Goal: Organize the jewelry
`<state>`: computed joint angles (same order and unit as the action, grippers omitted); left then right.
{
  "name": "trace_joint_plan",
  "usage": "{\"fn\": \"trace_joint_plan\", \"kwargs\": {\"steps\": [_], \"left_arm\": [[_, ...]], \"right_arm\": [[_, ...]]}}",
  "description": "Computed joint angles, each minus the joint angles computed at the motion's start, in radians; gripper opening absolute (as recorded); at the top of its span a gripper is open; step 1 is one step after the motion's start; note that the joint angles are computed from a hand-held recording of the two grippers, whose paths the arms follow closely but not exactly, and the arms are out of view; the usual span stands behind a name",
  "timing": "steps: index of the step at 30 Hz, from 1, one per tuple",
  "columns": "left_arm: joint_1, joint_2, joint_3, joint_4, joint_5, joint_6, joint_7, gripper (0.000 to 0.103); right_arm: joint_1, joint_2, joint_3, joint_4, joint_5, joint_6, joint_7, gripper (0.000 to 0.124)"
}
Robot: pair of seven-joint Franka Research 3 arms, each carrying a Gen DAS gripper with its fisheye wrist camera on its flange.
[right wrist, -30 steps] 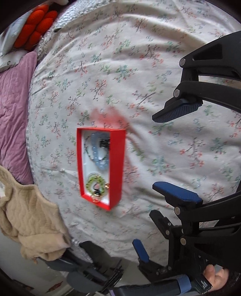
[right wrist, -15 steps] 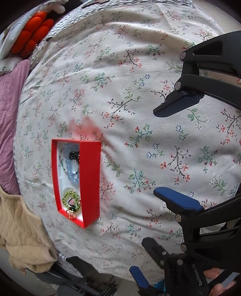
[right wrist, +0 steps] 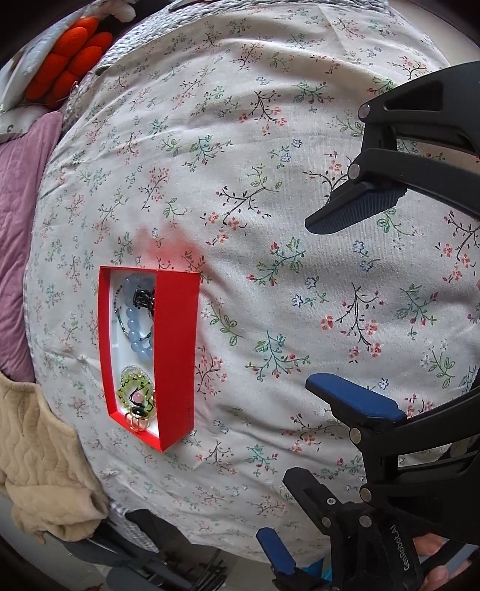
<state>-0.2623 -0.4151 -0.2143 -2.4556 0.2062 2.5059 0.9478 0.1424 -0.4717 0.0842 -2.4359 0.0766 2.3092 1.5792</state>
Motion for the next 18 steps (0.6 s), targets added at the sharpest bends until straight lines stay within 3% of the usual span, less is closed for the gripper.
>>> {"fn": "trace_joint_plan", "kwargs": {"steps": [18], "left_arm": [[-0.010,0.004,0.008,-0.001,-0.030,-0.001,0.017,0.102]], "right_arm": [[0.000,0.003,-0.002,-0.002,0.002,-0.003,0.004,0.080]]}}
